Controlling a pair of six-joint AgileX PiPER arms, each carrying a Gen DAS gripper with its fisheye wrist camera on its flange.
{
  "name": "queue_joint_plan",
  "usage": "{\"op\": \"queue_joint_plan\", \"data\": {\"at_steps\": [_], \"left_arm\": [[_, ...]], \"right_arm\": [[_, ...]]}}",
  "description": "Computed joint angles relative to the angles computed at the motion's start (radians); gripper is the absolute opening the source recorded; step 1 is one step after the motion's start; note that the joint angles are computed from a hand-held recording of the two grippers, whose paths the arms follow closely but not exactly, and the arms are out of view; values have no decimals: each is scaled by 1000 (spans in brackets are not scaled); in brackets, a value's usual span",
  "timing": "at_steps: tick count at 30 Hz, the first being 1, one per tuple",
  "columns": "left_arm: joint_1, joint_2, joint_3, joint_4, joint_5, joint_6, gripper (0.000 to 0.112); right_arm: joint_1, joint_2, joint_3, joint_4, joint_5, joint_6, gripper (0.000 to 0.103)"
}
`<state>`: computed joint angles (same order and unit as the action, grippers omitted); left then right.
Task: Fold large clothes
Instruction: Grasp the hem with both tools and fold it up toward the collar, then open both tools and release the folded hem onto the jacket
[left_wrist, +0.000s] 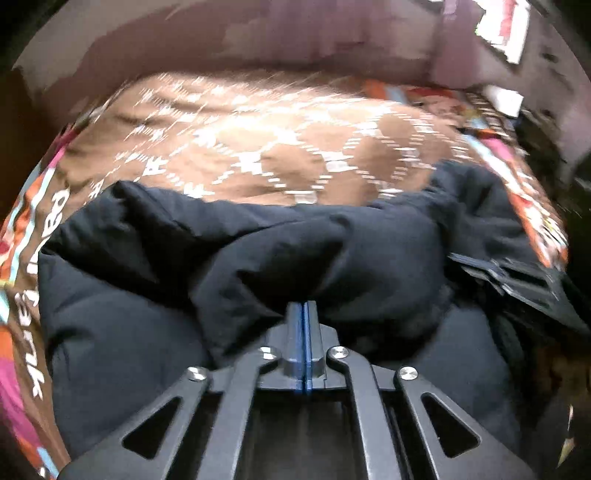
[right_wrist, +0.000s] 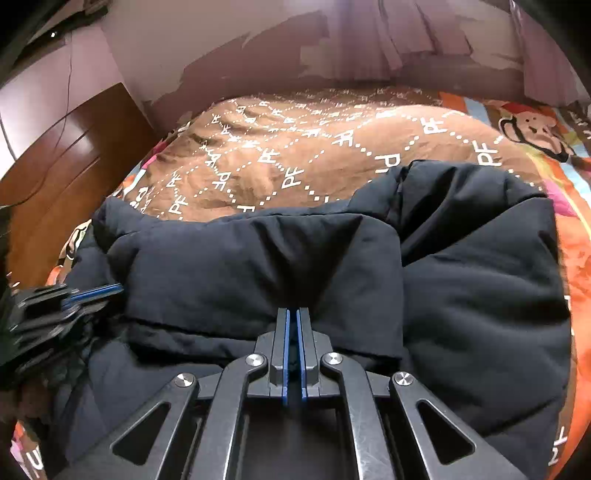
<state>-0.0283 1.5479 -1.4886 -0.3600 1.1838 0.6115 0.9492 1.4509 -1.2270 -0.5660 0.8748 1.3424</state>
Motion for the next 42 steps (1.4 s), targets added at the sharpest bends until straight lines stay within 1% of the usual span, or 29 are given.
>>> {"op": "queue_joint_plan", "data": {"at_steps": [1, 3, 4, 5, 7, 8, 9, 10, 12, 13, 14, 16, 17, 19, 20, 22, 23, 24, 26, 27, 30, 33, 35, 36, 38, 39, 40, 41, 42], "left_arm": [[-16, 40, -45, 29, 16, -48, 1], [-56, 71, -72, 94, 13, -95, 1], [-87, 63, -51, 137, -22, -99, 1], [-101, 44, -10, 167, -64, -85, 1], [-147, -12, 125, 241, -196, -76, 1], [-147, -26, 171, 244, -241, -70, 1], [-140, -37, 202, 230, -269, -58, 1], [-121, -39, 217, 204, -280, -33, 1], [-52, -56, 237, 79, -275, 70, 1], [-1, -65, 245, -8, -258, 146, 1], [26, -63, 237, -62, -239, 181, 1], [127, -70, 231, -216, -168, 283, 1], [159, -69, 224, -263, -137, 309, 1], [212, -55, 200, -337, -73, 339, 1], [222, -48, 186, -350, -45, 333, 1], [206, -38, 174, -300, -41, 286, 1], [178, -27, 163, -249, -52, 246, 1], [156, -24, 159, -214, -64, 222, 1], [131, -29, 163, -167, -80, 194, 1], [120, -32, 170, -151, -90, 182, 1], [96, -45, 201, -120, -138, 178, 1], [107, -62, 231, -152, -164, 213, 1], [149, -69, 228, -208, -130, 240, 1], [173, -75, 223, -235, -108, 243, 1], [212, -92, 218, -282, -76, 248, 2], [231, -109, 225, -302, -75, 249, 2], [239, -123, 230, -312, -77, 244, 4], [253, -141, 238, -323, -77, 240, 9], [265, -158, 245, -328, -77, 230, 19]], "right_arm": [[-30, 9, -8, 38, -19, -41, 4], [-92, 30, -24, 117, -59, -104, 4], [-130, 43, -29, 167, -87, -133, 2], [-152, 56, -35, 198, -97, -152, 1], [-201, 85, -35, 277, -124, -206, 0], [-210, 92, -27, 292, -138, -209, 0], [-209, 102, -16, 288, -150, -198, 0], [-203, 107, -11, 270, -152, -180, 0], [-176, 116, -12, 217, -136, -136, 0], [-162, 113, -10, 191, -129, -111, 0], [-147, 101, 1, 159, -131, -75, 0], [-119, 57, 41, 96, -161, 1, 6], [-94, 28, 64, 34, -177, 58, 8], [-66, 4, 74, -45, -190, 102, 8], [-56, 1, 64, -68, -198, 101, 8], [-57, 18, 37, -49, -228, 58, 8], [-58, 40, 8, -25, -225, 13, 8], [-59, 74, -32, 6, -196, -33, 8], [-79, 122, -75, 89, -167, -114, 8], [-100, 139, -77, 150, -171, -153, 7], [-125, 162, -69, 218, -180, -185, 6], [-100, 185, -98, 175, -128, -157, 6], [-75, 173, -87, 118, -122, -102, 7], [-66, 162, -75, 90, -130, -74, 9], [-30, 99, -11, -6, -159, 49, 22], [-17, 80, 5, -41, -160, 93, 36], [4, 56, 21, -95, -146, 157, 43], [32, 33, 33, -155, -117, 221, 43], [50, 19, 37, -189, -95, 255, 43]]}}
